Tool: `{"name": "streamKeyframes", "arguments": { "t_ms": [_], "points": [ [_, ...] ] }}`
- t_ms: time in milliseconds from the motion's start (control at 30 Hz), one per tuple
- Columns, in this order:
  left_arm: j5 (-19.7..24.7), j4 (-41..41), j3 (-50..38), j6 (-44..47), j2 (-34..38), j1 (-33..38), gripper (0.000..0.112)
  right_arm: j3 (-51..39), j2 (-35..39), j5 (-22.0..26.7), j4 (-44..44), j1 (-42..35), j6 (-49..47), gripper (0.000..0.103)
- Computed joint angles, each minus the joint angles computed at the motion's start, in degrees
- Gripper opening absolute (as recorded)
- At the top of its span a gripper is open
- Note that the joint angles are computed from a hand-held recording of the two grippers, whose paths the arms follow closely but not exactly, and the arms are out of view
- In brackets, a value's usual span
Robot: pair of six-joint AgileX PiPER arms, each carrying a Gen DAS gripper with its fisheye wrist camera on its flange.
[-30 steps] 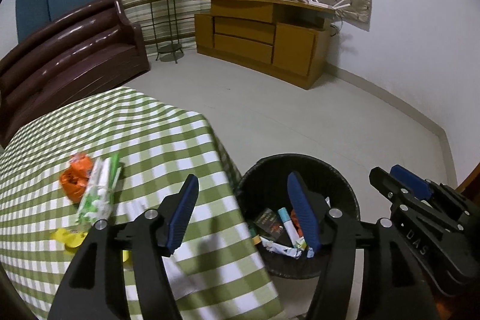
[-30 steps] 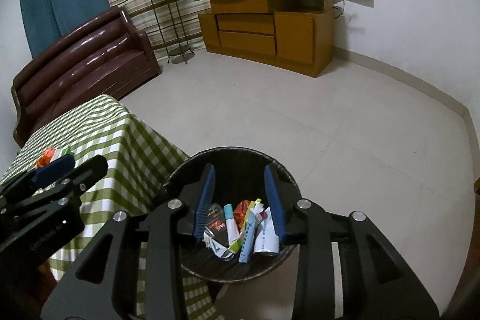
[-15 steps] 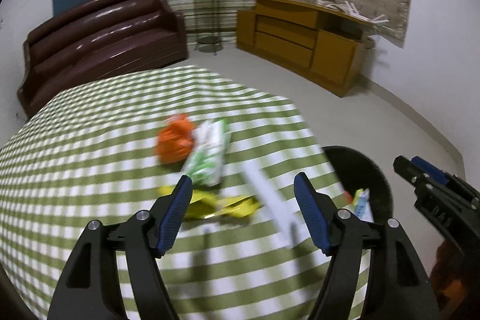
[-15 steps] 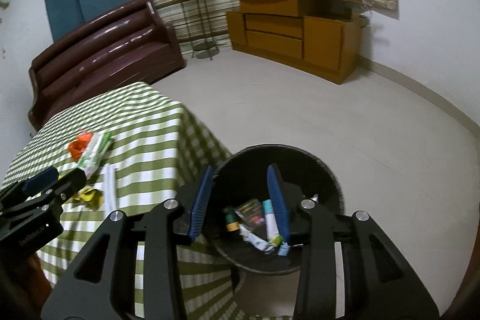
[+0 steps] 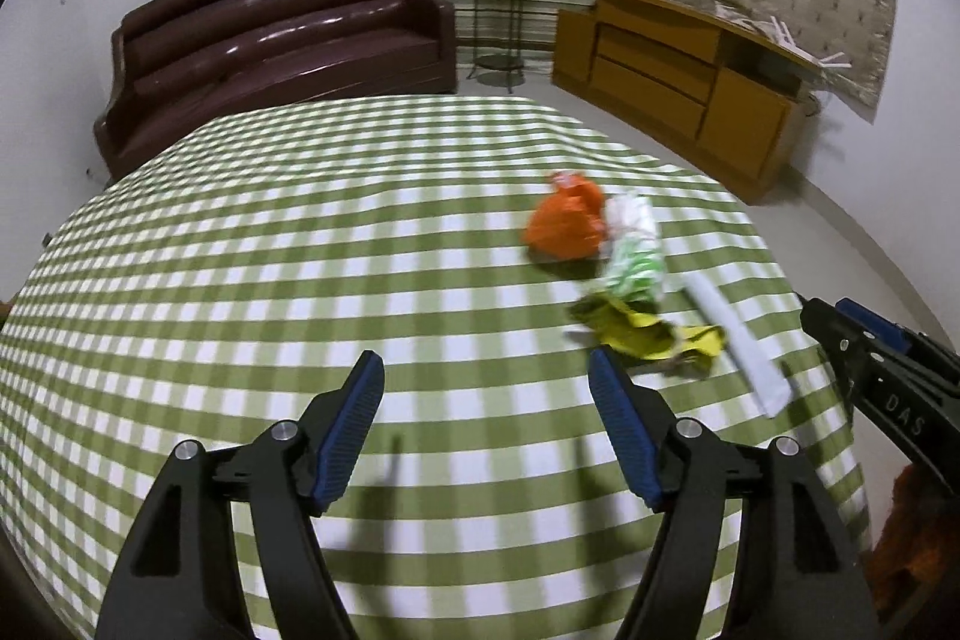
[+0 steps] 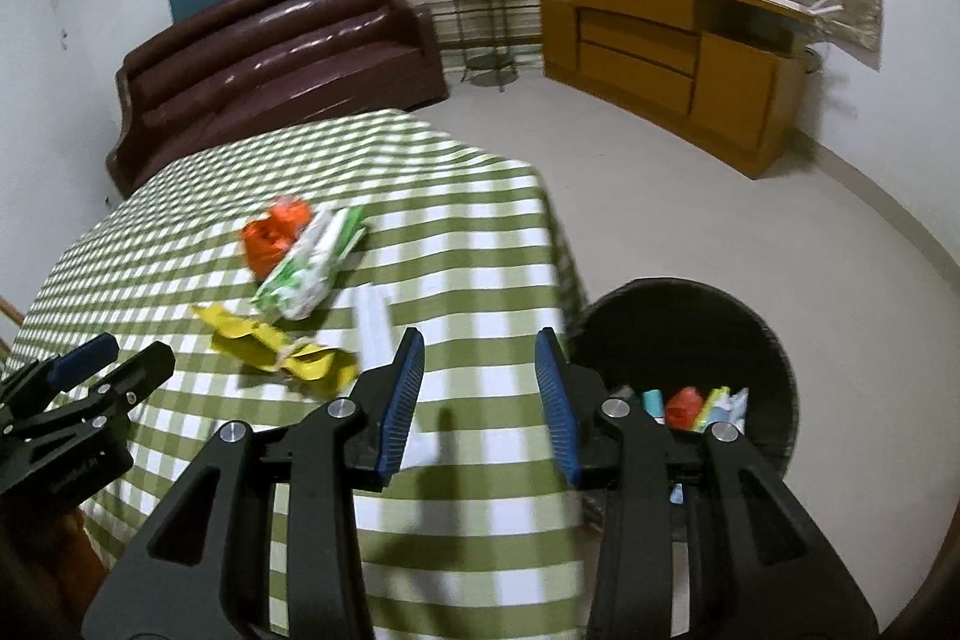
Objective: Collect trash
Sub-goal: 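Move both open tools back over the table, then grasp the long white paper strip with the right tool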
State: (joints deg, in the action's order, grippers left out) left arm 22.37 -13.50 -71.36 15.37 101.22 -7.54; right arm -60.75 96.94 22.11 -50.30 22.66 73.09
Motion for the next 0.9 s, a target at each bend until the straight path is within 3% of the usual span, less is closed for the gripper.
{"name": "streamKeyframes", "arguments": {
  "t_ms": [400,533,900],
  "points": [
    [1.02,-6.91,1.08,7.0,0.29,5.71,0.069,-9.83,8.01,7.26,11.72,4.52,-13.19,0.036],
    [1.26,-9.43,1.46,9.56,0.16,6.3,0.07,-9.8,8.19,8.98,8.41,5.61,-10.03,0.021],
    [3.2,-11.47,0.53,10.81,0.23,3.47,0.071,-3.97,3.49,7.31,0.79,5.15,-1.2,0.02]
  ]
}}
